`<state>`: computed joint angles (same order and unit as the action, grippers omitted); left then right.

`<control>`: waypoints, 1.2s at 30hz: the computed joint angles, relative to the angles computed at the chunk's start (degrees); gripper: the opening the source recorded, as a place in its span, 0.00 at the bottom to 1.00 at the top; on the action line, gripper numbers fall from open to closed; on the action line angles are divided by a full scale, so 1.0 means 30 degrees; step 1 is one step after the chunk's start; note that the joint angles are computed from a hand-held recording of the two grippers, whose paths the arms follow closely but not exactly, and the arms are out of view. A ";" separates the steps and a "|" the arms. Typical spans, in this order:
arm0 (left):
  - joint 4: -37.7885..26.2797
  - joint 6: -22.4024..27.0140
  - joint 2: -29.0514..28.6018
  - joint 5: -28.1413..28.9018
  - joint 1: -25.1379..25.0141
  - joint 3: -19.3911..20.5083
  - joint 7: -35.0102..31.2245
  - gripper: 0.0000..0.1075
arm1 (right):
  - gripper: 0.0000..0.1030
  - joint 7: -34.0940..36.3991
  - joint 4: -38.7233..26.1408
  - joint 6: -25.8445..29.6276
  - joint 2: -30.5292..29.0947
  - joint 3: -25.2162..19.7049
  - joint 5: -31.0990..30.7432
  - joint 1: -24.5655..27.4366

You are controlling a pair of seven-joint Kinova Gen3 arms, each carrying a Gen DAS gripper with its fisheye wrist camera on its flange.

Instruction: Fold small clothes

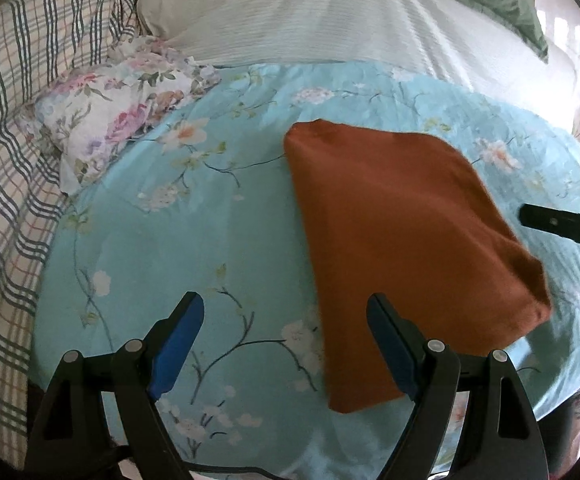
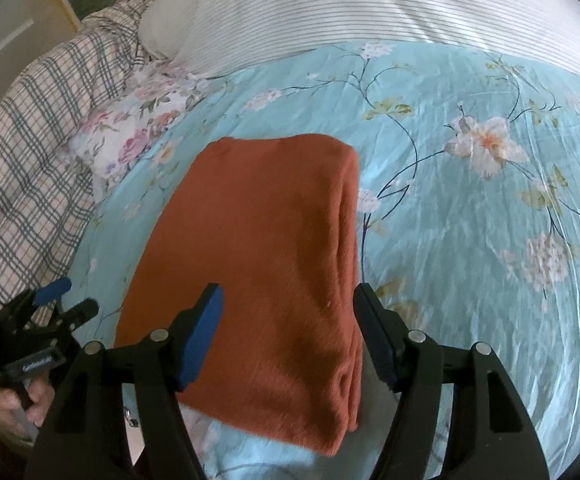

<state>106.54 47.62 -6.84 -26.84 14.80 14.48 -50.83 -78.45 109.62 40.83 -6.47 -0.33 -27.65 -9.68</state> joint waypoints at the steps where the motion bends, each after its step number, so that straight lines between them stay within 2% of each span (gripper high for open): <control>1: -0.0084 0.0272 0.0055 -0.0245 0.0013 0.0156 0.0187 0.78 | 0.66 -0.0229 0.0092 0.0023 -0.0206 -0.0135 0.0240 -0.0011; 14: -0.0234 0.1765 -0.0315 -0.1835 0.0681 0.0896 0.1120 0.78 | 0.67 -0.2347 0.1081 0.0825 -0.2231 -0.0650 0.1689 -0.0753; 19: 0.0110 0.1871 -0.0574 -0.1587 0.0843 0.0980 0.0885 0.79 | 0.80 -0.3546 0.1708 0.1094 -0.2975 -0.1342 0.2704 -0.1228; 24: 0.0708 0.2080 -0.0848 -0.1375 0.1030 0.1316 0.0658 0.79 | 0.81 -0.5600 0.2294 0.1520 -0.3841 -0.2359 0.4071 -0.1536; 32: 0.1870 0.1228 -0.1849 -0.0629 0.0895 0.1667 0.0406 0.79 | 0.83 -0.7331 0.2241 0.2065 -0.4719 -0.3255 0.5815 -0.2013; 36: 0.2045 0.0796 -0.2425 -0.0184 0.0554 0.1756 0.0133 0.79 | 0.87 -0.7424 0.2203 0.1952 -0.4837 -0.3395 0.6389 -0.2382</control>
<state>112.68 50.01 -14.11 -27.39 16.46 19.75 -50.43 -100.72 116.23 46.69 -20.98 -10.52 -8.48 -16.82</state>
